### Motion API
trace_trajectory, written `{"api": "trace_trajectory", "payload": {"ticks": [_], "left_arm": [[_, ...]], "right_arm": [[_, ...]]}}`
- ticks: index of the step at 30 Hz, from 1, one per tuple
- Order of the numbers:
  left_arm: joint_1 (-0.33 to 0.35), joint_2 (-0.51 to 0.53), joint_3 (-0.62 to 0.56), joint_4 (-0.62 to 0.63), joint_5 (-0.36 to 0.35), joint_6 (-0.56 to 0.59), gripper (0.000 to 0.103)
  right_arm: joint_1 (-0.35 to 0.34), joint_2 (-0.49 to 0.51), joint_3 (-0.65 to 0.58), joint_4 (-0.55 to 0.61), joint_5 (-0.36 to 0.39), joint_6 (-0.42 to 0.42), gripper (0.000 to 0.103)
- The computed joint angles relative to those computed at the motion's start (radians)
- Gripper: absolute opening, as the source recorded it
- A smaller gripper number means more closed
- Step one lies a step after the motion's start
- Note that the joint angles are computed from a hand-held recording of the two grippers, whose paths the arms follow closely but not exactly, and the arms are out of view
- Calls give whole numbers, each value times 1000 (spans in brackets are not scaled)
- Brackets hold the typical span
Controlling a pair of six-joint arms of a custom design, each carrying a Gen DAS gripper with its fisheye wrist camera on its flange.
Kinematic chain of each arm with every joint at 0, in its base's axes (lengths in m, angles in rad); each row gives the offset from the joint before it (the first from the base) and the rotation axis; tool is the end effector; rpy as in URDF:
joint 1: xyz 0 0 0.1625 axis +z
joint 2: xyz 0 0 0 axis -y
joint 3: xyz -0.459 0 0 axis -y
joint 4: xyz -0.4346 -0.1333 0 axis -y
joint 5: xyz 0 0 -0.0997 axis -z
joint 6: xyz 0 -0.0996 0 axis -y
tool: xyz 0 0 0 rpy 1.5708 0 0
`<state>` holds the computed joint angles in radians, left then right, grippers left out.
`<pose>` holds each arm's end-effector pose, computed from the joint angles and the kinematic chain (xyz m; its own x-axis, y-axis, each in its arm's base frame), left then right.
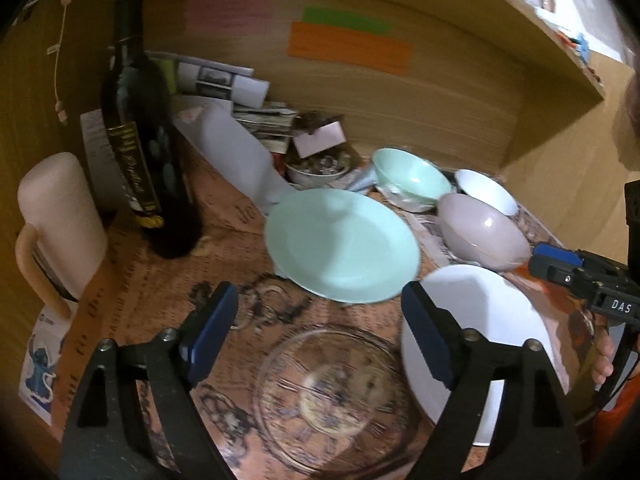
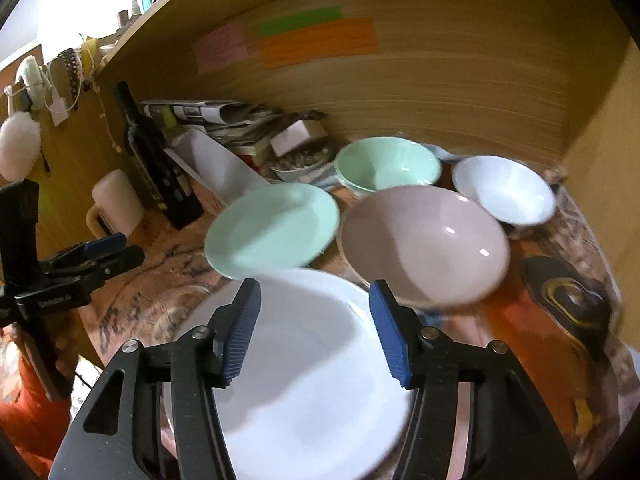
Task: Organize plates and bowls
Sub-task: 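Reach both tools to the mint green plate and grip its rim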
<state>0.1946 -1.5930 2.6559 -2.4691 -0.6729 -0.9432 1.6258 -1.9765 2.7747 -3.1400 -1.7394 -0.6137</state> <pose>-0.2431 -0.2632 0.1641 -0.7804 0.2192 -0.5856 0.5725 0.6270 -0.5282 0.1308 -0.2553 0.2721 -0.7873 -0.3613 0.4997 -0.6028 0.6215 -0.5004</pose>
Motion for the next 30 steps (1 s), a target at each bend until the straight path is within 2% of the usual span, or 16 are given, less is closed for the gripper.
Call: {"api": "trace_trajectory", "payload": {"ticks": [8, 12, 17, 24, 30], "left_arm": [[167, 69, -39, -137, -49, 154, 84], [252, 131, -71, -214, -84, 218, 84], [320, 193, -111, -257, -121, 293, 83], [407, 235, -154, -296, -210, 353, 63], [448, 264, -171, -314, -263, 382, 47]], "right_arm": [[77, 227, -100, -31, -41, 40, 53], [116, 331, -175, -3, -96, 78, 53], [150, 456, -265, 13, -176, 83, 53], [154, 575, -390, 152, -255, 113, 53], [161, 642, -452, 185, -328, 147, 51]]}}
